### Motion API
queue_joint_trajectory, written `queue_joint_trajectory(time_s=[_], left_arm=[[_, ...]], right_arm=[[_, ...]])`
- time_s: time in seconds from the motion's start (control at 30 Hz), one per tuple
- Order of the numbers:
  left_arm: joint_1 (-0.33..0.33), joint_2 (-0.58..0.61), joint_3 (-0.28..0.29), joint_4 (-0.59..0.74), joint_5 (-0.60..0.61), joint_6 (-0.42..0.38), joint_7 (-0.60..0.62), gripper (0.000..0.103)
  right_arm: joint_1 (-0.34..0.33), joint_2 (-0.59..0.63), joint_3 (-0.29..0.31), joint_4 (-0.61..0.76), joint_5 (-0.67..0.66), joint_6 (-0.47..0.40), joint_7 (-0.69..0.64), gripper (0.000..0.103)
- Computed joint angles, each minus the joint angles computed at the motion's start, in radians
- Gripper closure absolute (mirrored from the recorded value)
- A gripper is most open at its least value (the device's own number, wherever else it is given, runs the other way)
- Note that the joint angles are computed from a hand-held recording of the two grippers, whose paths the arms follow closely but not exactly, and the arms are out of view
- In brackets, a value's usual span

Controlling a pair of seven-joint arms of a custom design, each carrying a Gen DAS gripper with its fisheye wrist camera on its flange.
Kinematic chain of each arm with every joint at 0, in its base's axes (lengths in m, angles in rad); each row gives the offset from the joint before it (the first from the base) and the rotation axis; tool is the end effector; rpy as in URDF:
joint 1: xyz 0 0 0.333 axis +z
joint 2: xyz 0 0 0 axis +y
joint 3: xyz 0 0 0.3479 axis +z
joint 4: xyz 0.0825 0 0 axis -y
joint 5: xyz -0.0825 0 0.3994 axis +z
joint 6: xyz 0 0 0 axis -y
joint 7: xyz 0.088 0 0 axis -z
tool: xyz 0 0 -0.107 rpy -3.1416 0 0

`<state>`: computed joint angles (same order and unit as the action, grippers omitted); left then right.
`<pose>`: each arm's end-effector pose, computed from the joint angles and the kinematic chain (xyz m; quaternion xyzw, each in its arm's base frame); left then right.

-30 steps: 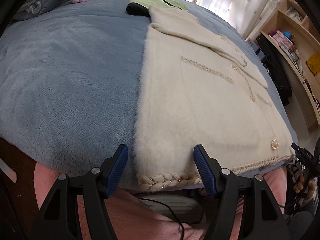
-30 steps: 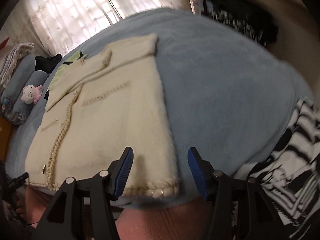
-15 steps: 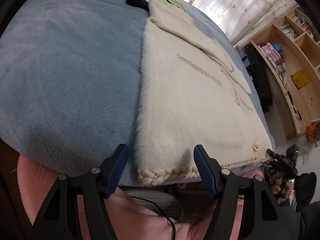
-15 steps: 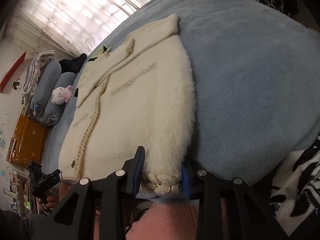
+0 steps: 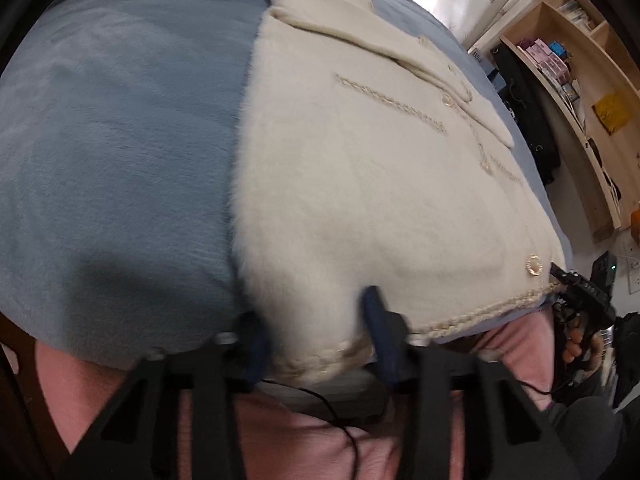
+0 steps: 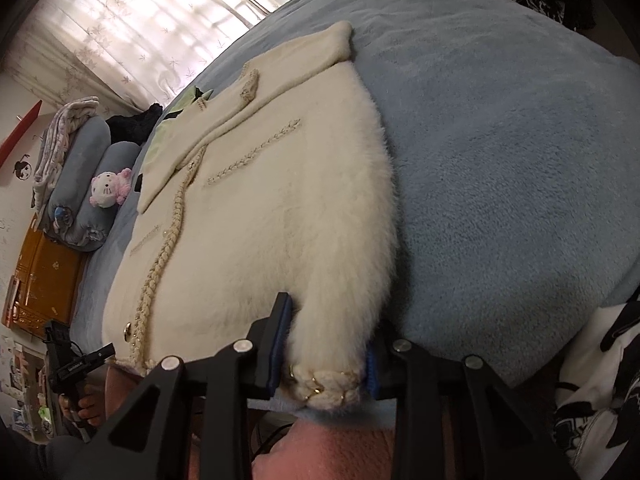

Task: Fold large clothes
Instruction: 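Grasp the braided hem with both grippers and lift it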

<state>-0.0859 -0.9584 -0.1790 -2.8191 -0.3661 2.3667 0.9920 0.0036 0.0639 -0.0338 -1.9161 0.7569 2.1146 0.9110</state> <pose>0.2884 -0.0863 0.5104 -0.8414 0.4720 -0.2624 0.0185 0.6110 0.0136 0.5090 -0.7499 0.5715 0.0828 0.3228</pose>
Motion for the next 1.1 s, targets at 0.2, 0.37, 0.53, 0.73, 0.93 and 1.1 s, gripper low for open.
queue_joint_trajectory(time_s=[0.2, 0.37, 0.53, 0.73, 0.93, 1.1], left_arm=[[-0.007, 0.033, 0.0, 0.012, -0.078, 0.059, -0.08, 0.085], [-0.037, -0.054, -0.008, -0.036, -0.147, 0.228, -0.164, 0.087], [-0.034, -0.083, -0.044, 0.004, -0.105, 0.296, -0.206, 0.088], [-0.026, -0.13, -0.063, 0.059, -0.057, 0.319, -0.251, 0.089], [0.028, -0.166, -0.055, 0.115, -0.014, 0.285, -0.294, 0.09], [0.118, -0.105, -0.014, 0.163, 0.015, 0.328, -0.305, 0.091]], right_arm=[[0.017, -0.042, 0.003, -0.042, 0.004, 0.071, 0.018, 0.08], [0.018, -0.07, -0.016, -0.029, 0.107, 0.042, -0.019, 0.082], [0.023, -0.111, -0.035, -0.023, 0.179, 0.015, -0.054, 0.088], [0.035, -0.181, -0.067, -0.031, 0.25, -0.043, -0.103, 0.089], [0.038, -0.184, -0.102, 0.026, 0.343, -0.127, -0.091, 0.09], [0.028, -0.087, -0.08, 0.17, 0.413, -0.097, -0.025, 0.09]])
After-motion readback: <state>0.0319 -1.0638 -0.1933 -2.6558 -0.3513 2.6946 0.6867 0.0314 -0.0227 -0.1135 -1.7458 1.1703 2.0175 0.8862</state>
